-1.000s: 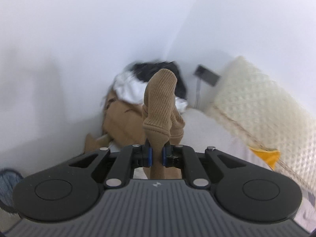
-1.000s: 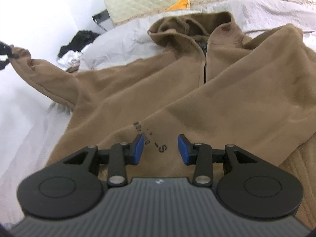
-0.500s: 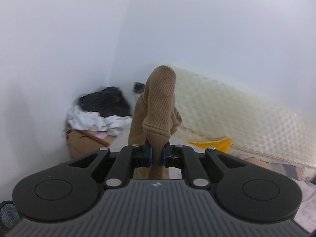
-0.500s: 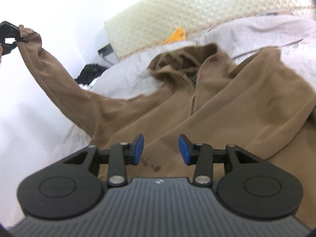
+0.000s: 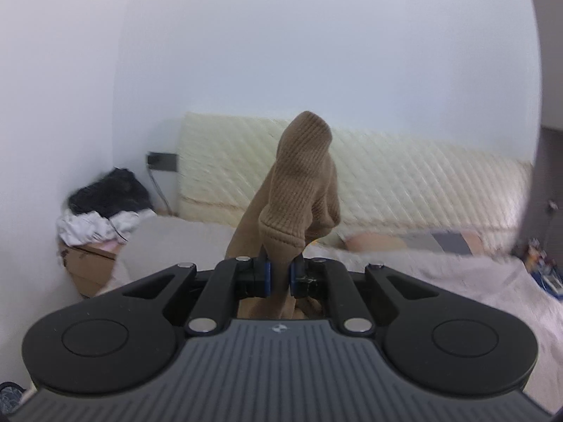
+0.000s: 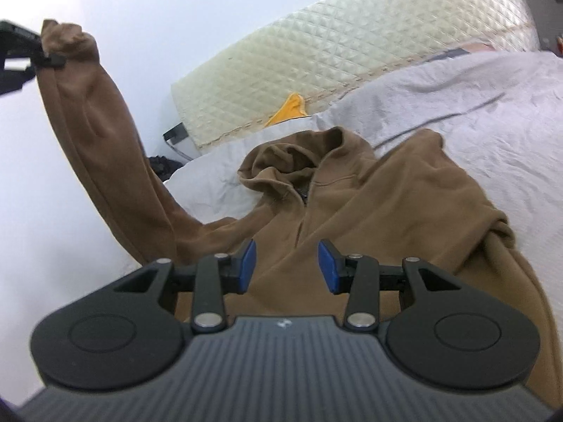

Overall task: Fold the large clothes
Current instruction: 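Lift the sleeve and carry it across the jacket front with the left gripper, then lay the sleeve on the jacket front and open the left gripper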

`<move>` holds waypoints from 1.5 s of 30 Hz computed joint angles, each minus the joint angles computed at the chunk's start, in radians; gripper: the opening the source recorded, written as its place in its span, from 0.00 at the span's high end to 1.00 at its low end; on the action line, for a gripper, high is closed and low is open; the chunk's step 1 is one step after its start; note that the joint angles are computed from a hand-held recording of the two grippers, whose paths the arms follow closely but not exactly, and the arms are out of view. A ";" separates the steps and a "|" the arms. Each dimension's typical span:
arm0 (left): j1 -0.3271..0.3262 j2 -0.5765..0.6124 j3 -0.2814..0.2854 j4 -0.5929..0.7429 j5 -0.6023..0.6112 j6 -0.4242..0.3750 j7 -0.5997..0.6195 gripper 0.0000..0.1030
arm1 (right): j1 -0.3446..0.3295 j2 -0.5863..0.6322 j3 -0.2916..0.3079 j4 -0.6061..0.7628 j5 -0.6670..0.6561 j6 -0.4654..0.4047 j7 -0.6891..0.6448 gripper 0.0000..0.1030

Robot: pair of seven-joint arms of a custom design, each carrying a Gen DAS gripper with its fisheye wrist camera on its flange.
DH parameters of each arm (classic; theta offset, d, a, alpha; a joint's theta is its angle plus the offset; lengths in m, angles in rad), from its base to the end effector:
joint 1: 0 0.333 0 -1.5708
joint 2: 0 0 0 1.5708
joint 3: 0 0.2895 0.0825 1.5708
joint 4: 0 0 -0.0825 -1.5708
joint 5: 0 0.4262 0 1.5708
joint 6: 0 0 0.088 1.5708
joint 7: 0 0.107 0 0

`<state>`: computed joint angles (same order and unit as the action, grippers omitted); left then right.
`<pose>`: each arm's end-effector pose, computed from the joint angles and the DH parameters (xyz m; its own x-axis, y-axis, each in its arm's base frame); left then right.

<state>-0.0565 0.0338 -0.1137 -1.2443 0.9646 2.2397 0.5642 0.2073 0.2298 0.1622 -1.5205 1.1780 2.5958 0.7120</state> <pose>0.6065 -0.0777 0.8446 0.5412 -0.8388 0.0593 -0.1804 -0.1847 -0.9661 0.6785 0.2301 0.5853 0.6001 -0.6611 -0.4503 -0.5534 0.0633 -0.8305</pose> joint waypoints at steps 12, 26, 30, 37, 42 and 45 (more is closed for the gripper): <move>-0.123 0.095 -0.064 -0.193 -0.108 0.170 -0.088 0.89 | -0.026 -0.056 -0.054 -0.052 -0.047 0.031 0.083 0.58; -0.146 0.203 -0.026 -0.366 -0.372 0.348 0.087 0.88 | -0.083 0.024 -0.042 0.031 -0.095 0.071 0.257 0.58; -0.096 0.188 -0.045 -0.384 -0.525 0.394 0.214 0.53 | -0.085 0.025 -0.030 0.032 -0.101 0.074 0.233 0.58; -0.038 0.032 -0.076 -0.584 -0.873 0.547 0.441 0.16 | -0.082 -0.005 -0.024 0.008 -0.055 0.057 0.172 0.58; -0.022 -0.050 -0.042 -0.656 -0.917 0.569 0.484 0.16 | -0.048 -0.013 -0.032 -0.005 -0.127 0.046 0.185 0.58; 0.000 -0.070 -0.019 -0.674 -0.827 0.580 0.423 0.16 | -0.021 -0.001 -0.034 -0.002 -0.215 0.042 0.210 0.58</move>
